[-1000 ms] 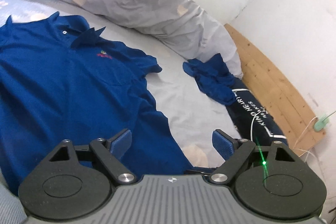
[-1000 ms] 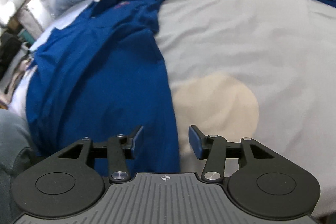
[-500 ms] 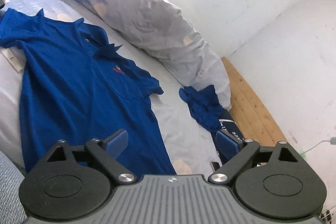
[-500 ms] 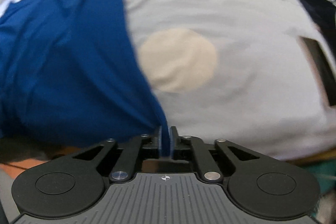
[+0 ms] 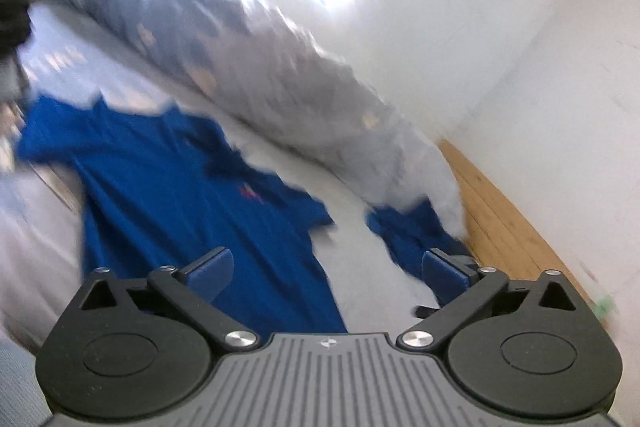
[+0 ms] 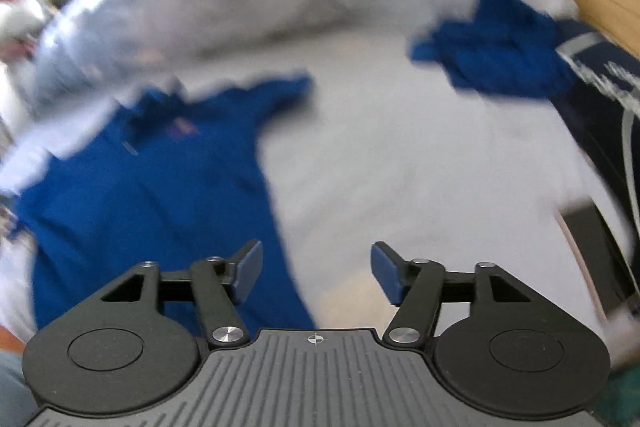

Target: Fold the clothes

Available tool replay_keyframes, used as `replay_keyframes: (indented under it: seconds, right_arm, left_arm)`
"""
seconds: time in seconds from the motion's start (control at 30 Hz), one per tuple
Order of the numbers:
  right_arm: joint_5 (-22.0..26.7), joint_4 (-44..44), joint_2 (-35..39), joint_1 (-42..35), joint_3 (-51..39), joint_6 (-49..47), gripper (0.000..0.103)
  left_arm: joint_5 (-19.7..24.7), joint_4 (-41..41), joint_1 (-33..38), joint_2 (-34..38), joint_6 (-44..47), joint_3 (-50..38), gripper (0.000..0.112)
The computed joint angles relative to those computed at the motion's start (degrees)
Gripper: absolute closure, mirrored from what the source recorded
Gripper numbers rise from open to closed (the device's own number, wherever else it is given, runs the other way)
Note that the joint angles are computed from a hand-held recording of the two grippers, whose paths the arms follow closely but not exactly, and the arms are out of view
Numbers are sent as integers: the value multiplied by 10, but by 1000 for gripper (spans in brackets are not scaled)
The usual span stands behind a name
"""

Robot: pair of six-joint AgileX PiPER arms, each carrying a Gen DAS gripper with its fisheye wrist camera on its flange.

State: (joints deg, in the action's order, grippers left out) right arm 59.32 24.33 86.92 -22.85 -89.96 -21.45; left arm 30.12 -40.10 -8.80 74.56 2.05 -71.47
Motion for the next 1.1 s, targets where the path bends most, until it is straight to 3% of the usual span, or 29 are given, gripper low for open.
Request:
replay_keyframes:
  seconds: [0.13,0.2,0.33,0.47,0.57,0.73,0.77,0.83,0.9,1.1]
  right_arm:
    - [-18,102,8,28,-29,-59,24]
    - [-41,155,0,53,-16,-102,24]
    - [-112,221,-3,153,19,-212,24]
    - [-169,161,47,297,-9,-210,24]
    - [-211,104,119,410,-54,-197,25]
    - [-237,-26,284,561,-220,-151,27]
    - [-235,-71,321,585,-262,-133,32]
    - [-204,-162,406,627,-369,-98,43]
    - [-168,-222,475,649,-464,-81,59]
    - [-104,-285,604,674,-655,-103,60]
  left_arm:
    - [-44,185,22,25,-214,-12,9]
    - [-67,222,57,41,-280,-2,9]
    - [-94,223,128,78,-275,-10,9]
    - [-45,282,177,132,-256,-90,9]
    - [-11,214,225,166,-158,-136,9]
    - [-69,178,254,170,-118,-94,9]
    - [-74,168,256,172,-111,-85,9]
    - [-58,114,273,180,-49,-79,9]
    - [-36,89,288,191,-15,-83,9]
    - [27,-33,352,221,60,-92,9]
